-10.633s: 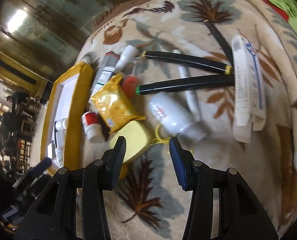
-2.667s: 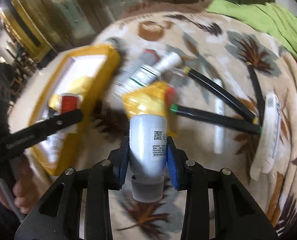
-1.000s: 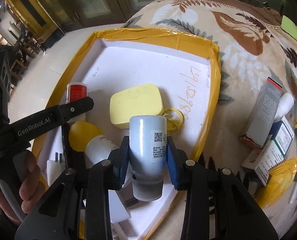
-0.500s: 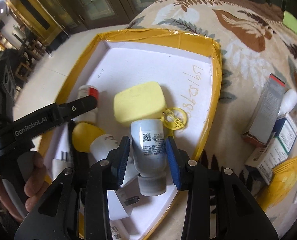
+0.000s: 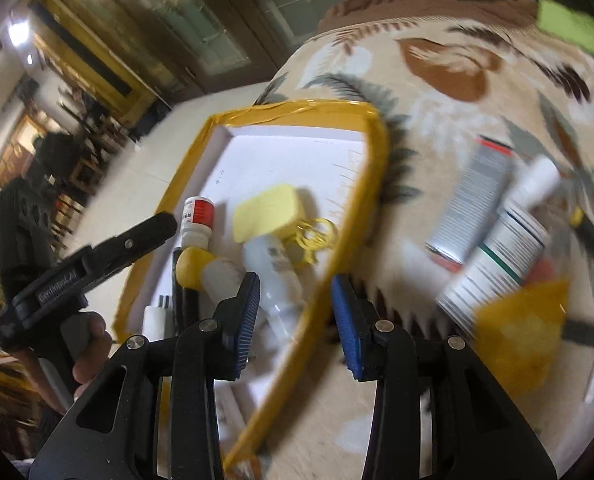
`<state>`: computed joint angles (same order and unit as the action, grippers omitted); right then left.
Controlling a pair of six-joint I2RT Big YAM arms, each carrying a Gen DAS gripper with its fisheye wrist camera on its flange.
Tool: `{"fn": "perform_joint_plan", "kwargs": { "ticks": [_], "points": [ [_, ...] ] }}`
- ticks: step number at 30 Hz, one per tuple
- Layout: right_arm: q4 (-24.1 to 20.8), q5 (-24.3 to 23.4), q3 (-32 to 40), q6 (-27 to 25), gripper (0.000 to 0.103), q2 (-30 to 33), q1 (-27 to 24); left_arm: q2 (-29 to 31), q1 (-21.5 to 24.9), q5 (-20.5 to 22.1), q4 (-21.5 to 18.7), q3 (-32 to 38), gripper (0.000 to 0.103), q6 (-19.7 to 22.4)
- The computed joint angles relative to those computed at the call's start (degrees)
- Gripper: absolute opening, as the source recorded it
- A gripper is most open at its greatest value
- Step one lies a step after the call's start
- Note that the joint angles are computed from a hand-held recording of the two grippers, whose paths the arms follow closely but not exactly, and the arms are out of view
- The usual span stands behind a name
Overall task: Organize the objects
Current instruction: 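Grasp the green-and-white medicine box with the left gripper while the right gripper grasps the yellow cracker packet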
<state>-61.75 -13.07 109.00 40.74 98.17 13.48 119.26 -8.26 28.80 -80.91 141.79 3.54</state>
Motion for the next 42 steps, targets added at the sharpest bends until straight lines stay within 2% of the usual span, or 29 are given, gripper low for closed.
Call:
{"fn": "perform_joint_plan", "kwargs": {
  "ticks": [2,5,9,13,17,19,22,24,30,32,34,36,42],
  "points": [
    [0.3,0.3,-3.7,0.4,0.037,-2.8,-1.0,-1.3,-0.8,-0.7,0.0,-1.9,0.069,1.6],
    [-0.7,3.8,-8.5,0.2,0.037,-7.4,-2.2,-4.1,-2.0,-0.9,1.6,-6.3,0.069,2.2],
    [-3.2,6.9,-13.5,-0.4,0.037,-11.6,-4.2,-8.1,-3.9,2.3,3.4,-11.6,0.069,2.6],
    [-2.8,6.5,-18.6,0.0,0.037,-15.0,-6.4,-9.8,-6.2,4.8,3.6,-13.4,0.069,2.8],
    [0.7,4.8,-20.6,-0.3,0.037,-16.0,-6.5,-8.1,-8.2,4.5,1.7,-11.0,0.069,0.8],
    [0.1,6.8,-19.2,-2.0,0.055,-14.6,-5.2,-7.4,-8.8,3.4,1.1,-10.3,0.069,0.1],
    [1.1,7.2,-18.4,-3.5,0.056,-13.2,-4.4,-6.8,-9.3,2.5,0.3,-9.7,0.071,-0.2],
    [0.0,8.7,-16.9,-4.6,0.056,-11.4,-3.9,-6.4,-9.6,2.0,-0.3,-9.3,0.071,-0.1],
    [1.4,5.5,-17.2,-6.3,0.055,-10.8,-4.8,-4.4,-10.9,1.5,-2.7,-6.4,0.071,1.0],
    [0.5,6.7,-17.3,-6.9,0.05,-11.1,-4.6,-3.5,-11.5,1.3,-3.9,-4.9,0.071,1.6],
    [-0.5,5.5,-17.8,-7.1,0.041,-11.7,-5.2,-2.4,-12.1,1.1,-4.9,-3.1,0.071,2.4],
    [-0.2,3.7,-19.4,-6.4,0.04,-13.3,-6.1,-0.7,-12.8,0.0,-6.5,-0.6,0.071,3.6],
    [-1.1,2.4,-22.6,-5.1,0.039,-17.4,-7.9,4.8,-15.5,-6.0,-11.1,7.0,0.071,8.0]
  ]
}}
